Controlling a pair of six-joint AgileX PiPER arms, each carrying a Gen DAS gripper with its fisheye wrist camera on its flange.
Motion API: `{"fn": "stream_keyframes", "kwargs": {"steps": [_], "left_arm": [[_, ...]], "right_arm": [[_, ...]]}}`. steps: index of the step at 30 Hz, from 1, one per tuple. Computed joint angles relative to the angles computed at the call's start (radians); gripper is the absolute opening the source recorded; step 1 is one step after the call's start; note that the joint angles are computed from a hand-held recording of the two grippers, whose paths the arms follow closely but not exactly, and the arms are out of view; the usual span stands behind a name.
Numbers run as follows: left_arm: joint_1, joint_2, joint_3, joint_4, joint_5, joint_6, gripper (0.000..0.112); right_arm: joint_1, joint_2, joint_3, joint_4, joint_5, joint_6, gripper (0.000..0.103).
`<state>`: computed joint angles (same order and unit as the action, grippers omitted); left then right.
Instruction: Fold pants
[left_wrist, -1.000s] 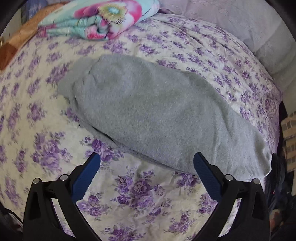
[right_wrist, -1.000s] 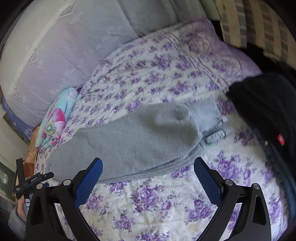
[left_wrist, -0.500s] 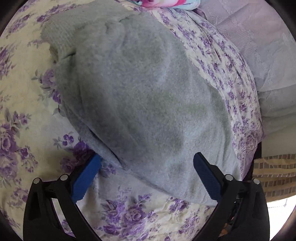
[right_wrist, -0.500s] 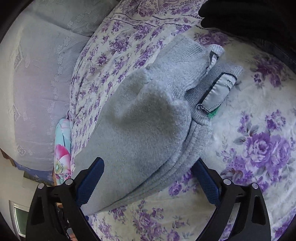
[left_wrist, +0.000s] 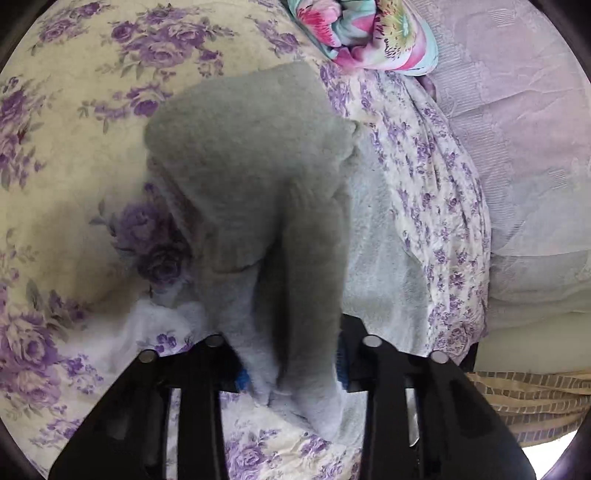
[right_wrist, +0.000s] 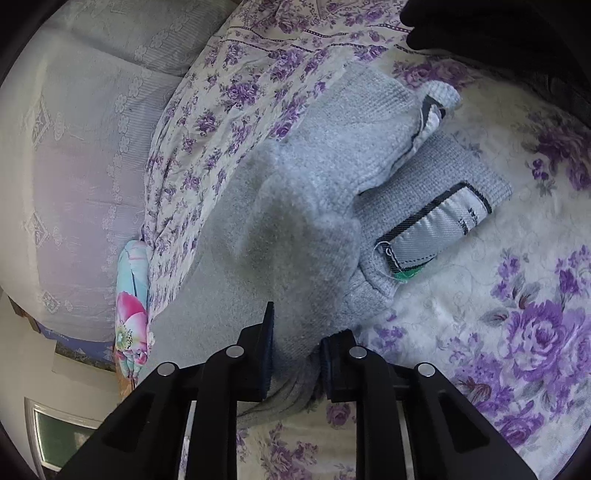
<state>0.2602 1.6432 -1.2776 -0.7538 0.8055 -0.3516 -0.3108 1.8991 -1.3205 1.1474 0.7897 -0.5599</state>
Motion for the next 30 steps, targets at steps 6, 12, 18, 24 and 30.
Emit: {"fn": "stream_keyframes", "kwargs": {"steps": [6, 12, 18, 24, 30], "left_arm": [[-0.001, -0.109, -0.021, 0.039, 0.049, 0.004, 0.023], [0.067, -0.323, 0.136, 0.087, 0.157, 0.049, 0.023], [0.227, -0.581, 0.452, 0.055, 0.264, 0.104, 0.027], [0.204, -0.694, 0.457, 0.227, 0.294, -0.004, 0.047], [0.160, -0.726, 0.361, 0.344, 0.363, -0.064, 0.058]], "right_arm": [[-0.011, -0.120, 0.010, -0.056, 0.060, -0.020, 0.018], [-0.103, -0.310, 0.195, -0.120, 0.170, -0.100, 0.018], [-0.203, -0.430, 0.477, -0.156, 0.192, -0.185, 0.022], [-0.268, -0.498, 0.508, -0.232, 0.202, -0.130, 0.050], [-0.547, -0.675, 0.433, -0.300, 0.242, -0.235, 0.051]]}}
